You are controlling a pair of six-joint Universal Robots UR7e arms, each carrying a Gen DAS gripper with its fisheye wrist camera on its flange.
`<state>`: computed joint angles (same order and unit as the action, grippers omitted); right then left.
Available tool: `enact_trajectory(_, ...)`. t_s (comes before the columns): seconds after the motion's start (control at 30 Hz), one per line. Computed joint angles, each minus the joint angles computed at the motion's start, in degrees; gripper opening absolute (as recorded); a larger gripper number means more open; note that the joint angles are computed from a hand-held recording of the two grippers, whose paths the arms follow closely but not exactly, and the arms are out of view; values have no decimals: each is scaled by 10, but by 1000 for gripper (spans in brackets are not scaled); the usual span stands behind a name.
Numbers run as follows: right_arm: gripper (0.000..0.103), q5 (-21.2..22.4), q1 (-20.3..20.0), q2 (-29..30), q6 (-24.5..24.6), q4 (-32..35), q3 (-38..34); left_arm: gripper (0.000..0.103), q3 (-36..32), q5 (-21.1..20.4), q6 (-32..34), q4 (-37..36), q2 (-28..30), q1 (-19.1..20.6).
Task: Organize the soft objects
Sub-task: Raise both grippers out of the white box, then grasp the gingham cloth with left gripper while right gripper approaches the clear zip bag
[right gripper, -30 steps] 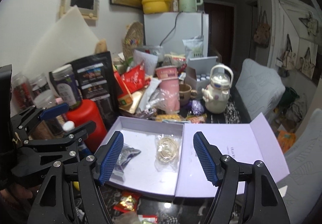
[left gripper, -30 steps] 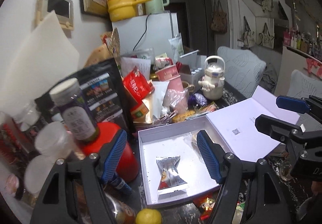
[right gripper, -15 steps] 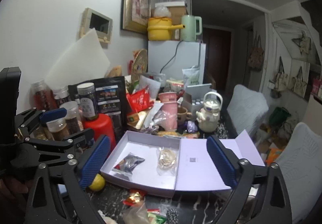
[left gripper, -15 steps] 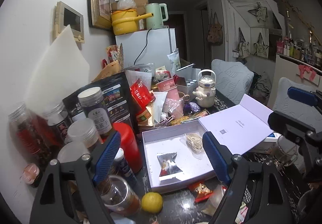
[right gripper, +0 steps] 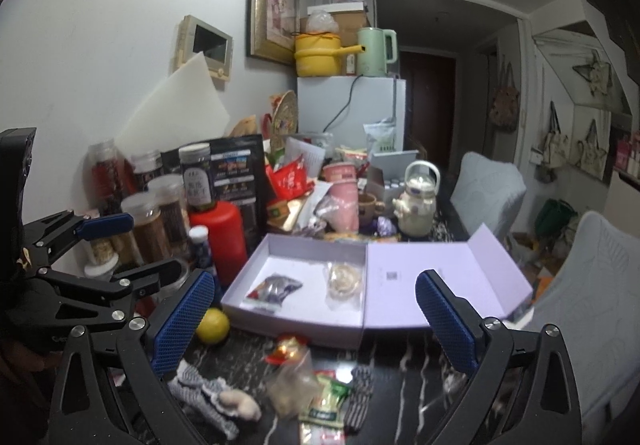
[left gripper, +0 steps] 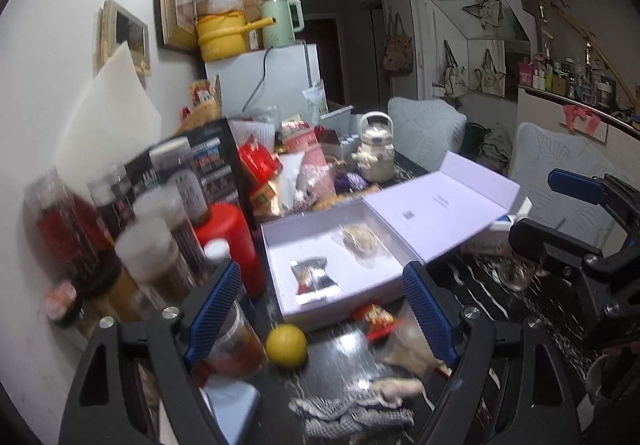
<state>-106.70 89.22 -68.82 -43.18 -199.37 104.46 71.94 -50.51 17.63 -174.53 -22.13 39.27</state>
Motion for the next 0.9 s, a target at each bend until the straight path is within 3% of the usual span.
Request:
enact_trajectory(0.13,103,-1,-9,-12,11,2,29,83,34,-3,-16,13,-11,2)
enact_trajectory(0.37,103,-6,-29,-25,30,10,69,83,84,-48,-58,55,-31,15)
enact_trajectory(0.57,102,-1,-55,-21,39,25,98,83,118,-73,-73,41,-34,24)
enact_trajectory(0.9,102,14,-87,-18,57,46,124,83,132,-129,-74,89,-37,53)
